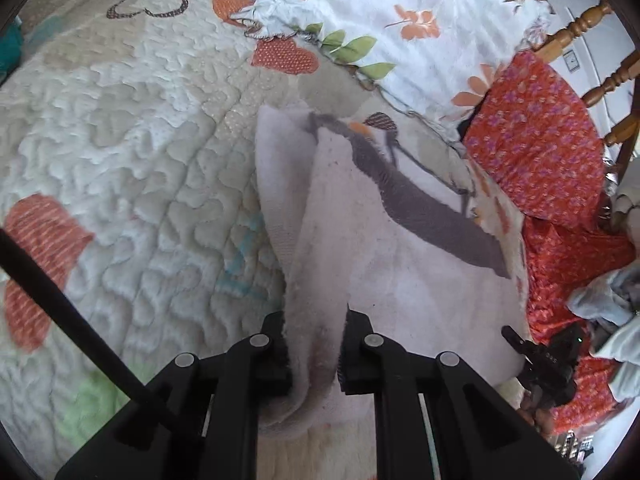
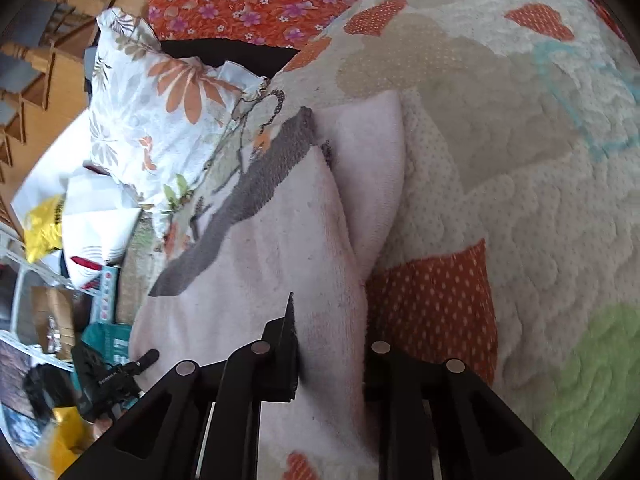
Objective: Fold small clothes
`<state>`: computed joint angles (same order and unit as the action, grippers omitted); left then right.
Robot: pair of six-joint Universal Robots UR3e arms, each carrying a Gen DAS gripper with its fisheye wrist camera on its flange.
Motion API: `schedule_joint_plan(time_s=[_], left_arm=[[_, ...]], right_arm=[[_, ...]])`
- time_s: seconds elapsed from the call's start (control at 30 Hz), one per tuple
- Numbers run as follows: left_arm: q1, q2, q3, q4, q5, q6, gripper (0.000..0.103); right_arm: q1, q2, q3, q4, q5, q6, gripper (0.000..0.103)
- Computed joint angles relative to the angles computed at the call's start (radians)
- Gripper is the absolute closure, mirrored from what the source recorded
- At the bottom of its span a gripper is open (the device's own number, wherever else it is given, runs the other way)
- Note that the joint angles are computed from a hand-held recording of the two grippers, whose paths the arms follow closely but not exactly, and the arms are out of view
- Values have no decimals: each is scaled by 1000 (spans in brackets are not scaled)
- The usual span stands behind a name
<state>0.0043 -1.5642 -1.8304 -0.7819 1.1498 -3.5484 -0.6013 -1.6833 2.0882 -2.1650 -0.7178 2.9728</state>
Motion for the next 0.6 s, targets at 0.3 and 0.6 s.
schedule_joint_plan(time_s=[0.3, 0.6], left_arm=[[-6, 170, -62, -257, 81, 56, 85], [39, 414, -141, -269, 322, -13, 53]], right_arm=[[-51, -243, 16, 360, -102, -193, 84], [-263, -555, 44, 580, -147, -254, 58]])
